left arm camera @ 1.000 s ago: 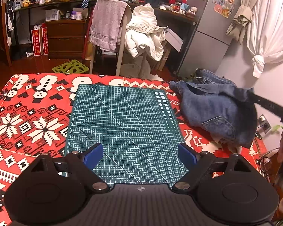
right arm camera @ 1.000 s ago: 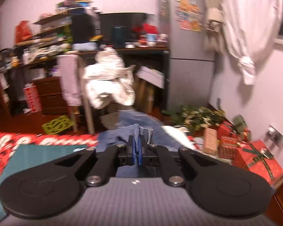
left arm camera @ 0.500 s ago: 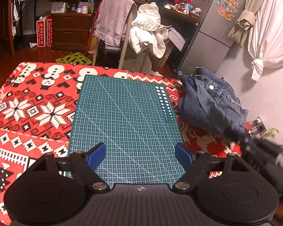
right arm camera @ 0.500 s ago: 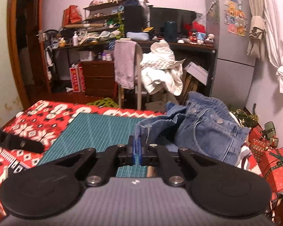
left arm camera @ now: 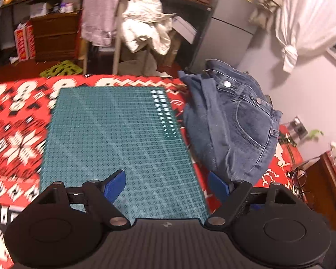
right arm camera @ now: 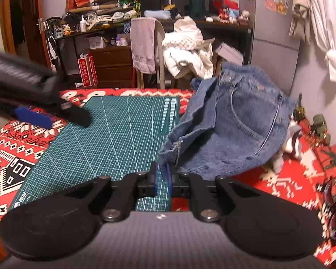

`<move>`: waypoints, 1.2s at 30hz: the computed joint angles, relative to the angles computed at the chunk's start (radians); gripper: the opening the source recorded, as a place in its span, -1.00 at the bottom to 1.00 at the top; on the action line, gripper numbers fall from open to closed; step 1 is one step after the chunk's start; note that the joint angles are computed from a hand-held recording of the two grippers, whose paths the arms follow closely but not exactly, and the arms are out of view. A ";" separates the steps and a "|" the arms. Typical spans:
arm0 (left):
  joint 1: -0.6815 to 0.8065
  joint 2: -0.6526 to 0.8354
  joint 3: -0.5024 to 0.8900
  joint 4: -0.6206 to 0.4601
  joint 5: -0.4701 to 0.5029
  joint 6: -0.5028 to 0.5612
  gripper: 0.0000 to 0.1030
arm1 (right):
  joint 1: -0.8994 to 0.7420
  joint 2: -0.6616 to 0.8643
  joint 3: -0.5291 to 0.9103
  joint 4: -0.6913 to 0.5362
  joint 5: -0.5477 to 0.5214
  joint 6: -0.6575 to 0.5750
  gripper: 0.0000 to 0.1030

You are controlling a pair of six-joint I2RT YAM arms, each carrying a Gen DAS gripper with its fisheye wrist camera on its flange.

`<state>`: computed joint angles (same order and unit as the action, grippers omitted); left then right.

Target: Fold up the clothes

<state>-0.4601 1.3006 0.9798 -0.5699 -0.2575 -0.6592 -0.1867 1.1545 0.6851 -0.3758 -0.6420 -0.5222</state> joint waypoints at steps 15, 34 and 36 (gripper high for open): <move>-0.029 0.608 0.536 -0.028 -0.042 0.099 0.58 | -0.278 0.026 0.024 -0.019 -0.085 -0.009 -0.26; 0.014 0.858 0.807 -0.184 -0.088 0.034 -0.95 | -0.273 0.199 0.145 0.100 0.015 0.124 -0.26; 0.026 0.792 0.716 -0.142 -0.090 0.013 -0.95 | -0.261 0.205 0.147 0.108 0.017 0.137 -0.26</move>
